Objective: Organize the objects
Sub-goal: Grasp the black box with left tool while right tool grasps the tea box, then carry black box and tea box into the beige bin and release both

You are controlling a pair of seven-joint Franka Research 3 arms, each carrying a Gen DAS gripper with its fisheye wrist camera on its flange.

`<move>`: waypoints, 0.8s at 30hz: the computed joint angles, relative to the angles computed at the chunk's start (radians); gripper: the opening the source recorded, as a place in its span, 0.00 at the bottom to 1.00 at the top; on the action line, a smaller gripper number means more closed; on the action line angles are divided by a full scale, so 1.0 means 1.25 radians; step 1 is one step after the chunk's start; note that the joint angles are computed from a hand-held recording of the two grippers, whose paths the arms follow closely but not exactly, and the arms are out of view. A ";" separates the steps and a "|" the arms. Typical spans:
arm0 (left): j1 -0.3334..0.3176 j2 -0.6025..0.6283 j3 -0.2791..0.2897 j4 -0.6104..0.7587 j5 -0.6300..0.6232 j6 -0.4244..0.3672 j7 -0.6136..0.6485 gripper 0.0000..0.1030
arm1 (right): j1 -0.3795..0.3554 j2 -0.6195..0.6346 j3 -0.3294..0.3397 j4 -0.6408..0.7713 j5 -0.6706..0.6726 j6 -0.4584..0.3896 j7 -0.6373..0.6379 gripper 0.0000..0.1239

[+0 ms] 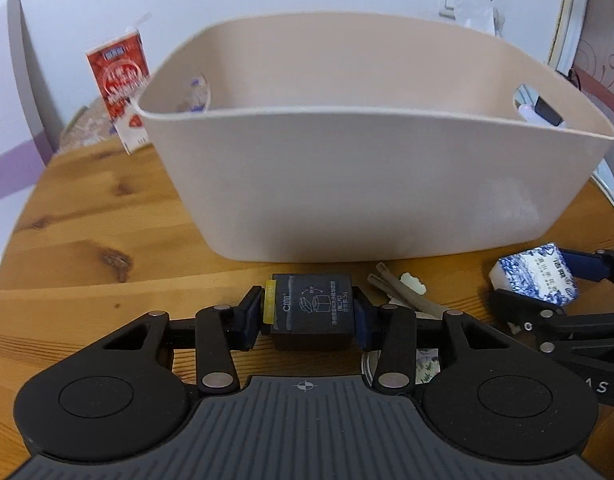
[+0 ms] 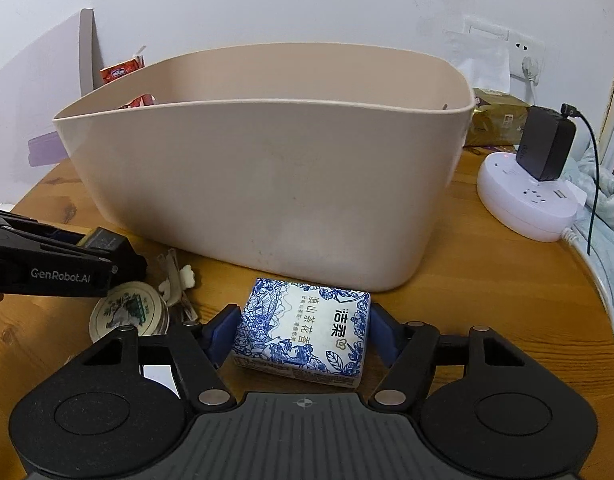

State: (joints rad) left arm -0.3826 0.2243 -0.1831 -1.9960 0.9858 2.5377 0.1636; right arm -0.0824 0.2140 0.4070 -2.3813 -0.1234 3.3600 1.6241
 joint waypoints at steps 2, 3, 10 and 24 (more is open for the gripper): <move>-0.008 -0.018 -0.003 -0.009 0.014 -0.015 -0.005 0.44 | -0.012 -0.020 0.011 -0.024 -0.013 0.016 0.012 0.53; -0.010 -0.027 -0.007 -0.012 0.020 -0.023 -0.005 0.44 | -0.014 -0.024 0.011 -0.025 -0.026 0.018 0.022 0.53; -0.018 -0.110 -0.038 -0.057 0.085 -0.069 -0.051 0.44 | -0.074 -0.111 0.025 -0.089 -0.204 0.077 0.164 0.53; -0.010 -0.209 -0.108 -0.059 0.188 -0.188 -0.099 0.44 | 0.002 -0.238 -0.116 -0.127 -0.335 0.181 0.261 0.53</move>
State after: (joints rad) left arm -0.3947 -0.0367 -0.3178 -2.0703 1.2208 2.3032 0.0402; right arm -0.0798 -0.0830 0.2615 -2.5399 -0.5421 3.5863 1.9501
